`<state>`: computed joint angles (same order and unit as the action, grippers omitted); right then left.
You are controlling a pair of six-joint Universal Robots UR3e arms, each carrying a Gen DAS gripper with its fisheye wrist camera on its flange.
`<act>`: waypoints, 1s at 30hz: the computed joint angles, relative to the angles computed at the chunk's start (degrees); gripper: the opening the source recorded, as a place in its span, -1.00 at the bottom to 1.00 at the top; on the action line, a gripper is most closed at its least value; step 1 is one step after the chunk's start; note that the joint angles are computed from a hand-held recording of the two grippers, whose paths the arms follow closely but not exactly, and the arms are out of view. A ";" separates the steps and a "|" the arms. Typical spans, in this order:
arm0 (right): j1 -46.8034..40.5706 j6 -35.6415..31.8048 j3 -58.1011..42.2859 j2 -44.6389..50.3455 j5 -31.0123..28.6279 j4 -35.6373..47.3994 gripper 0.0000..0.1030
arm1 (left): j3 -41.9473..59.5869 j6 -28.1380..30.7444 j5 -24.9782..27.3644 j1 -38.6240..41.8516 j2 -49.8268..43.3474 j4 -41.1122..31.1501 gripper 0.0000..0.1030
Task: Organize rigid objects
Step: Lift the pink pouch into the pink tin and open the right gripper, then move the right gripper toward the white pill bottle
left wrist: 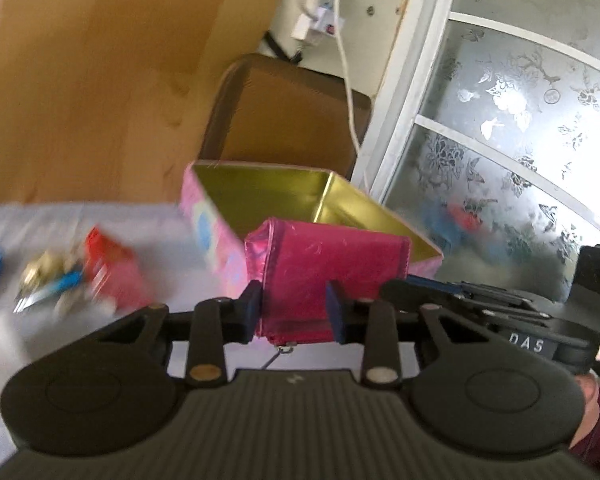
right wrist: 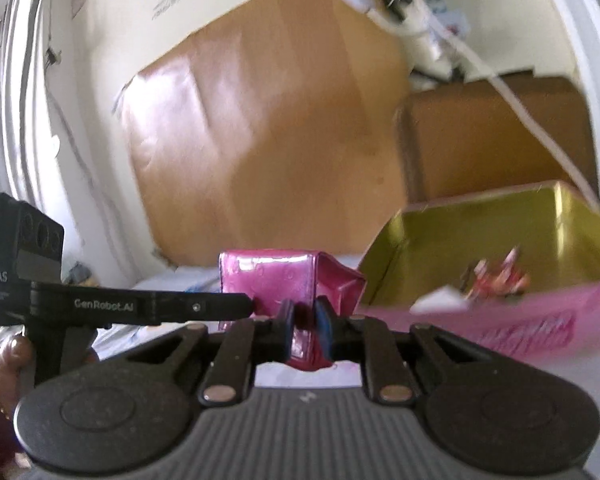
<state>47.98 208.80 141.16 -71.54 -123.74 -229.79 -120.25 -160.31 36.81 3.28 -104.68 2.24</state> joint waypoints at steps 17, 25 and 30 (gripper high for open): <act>-33.37 -13.64 -13.11 -0.10 13.18 22.62 -0.32 | 40.61 -14.93 29.49 -20.94 -26.54 -3.45 -0.09; -25.19 -5.24 -5.77 2.36 5.55 6.43 -0.33 | 4.09 -9.06 15.19 -9.97 -5.68 9.87 -0.09; -18.00 -2.33 -4.79 1.94 1.29 5.67 -0.32 | -19.44 2.26 3.22 6.21 6.34 11.92 -0.09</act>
